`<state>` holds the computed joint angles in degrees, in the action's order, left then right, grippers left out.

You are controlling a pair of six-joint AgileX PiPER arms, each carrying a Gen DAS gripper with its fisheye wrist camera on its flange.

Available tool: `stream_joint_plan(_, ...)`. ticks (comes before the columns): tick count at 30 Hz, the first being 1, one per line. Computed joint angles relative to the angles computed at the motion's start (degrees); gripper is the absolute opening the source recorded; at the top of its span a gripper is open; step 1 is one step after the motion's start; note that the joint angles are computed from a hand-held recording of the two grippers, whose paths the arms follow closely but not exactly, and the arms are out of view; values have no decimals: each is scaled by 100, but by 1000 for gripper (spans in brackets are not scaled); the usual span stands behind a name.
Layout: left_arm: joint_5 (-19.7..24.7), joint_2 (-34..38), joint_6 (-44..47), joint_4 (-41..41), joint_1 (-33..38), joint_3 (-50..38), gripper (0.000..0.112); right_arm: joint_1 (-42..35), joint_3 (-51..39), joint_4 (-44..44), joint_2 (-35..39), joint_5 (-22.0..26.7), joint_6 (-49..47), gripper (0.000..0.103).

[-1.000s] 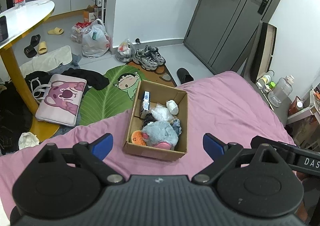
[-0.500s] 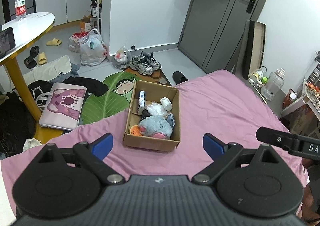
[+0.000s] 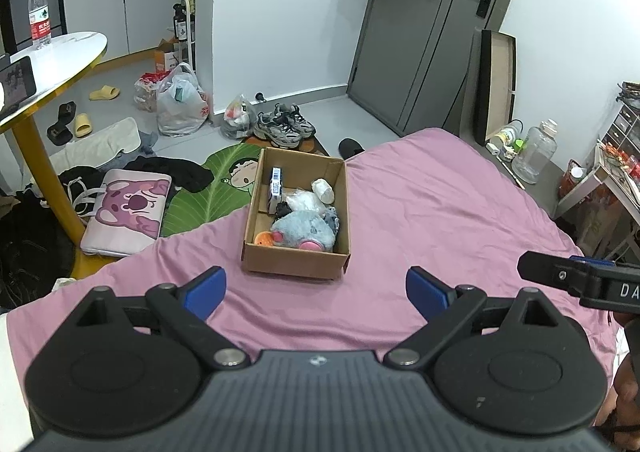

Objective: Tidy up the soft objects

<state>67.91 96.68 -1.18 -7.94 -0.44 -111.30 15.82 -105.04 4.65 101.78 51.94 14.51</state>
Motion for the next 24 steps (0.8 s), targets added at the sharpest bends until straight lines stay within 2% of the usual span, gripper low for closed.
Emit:
stream_joint_plan(6,-153,-297,69,-18,-51,421,96,43,427,-182,-294,-221,132,103)
stream_joint_plan(24,-285,-672,262,-131,1,818,96,144,779,-496,-643,-281,420,103)
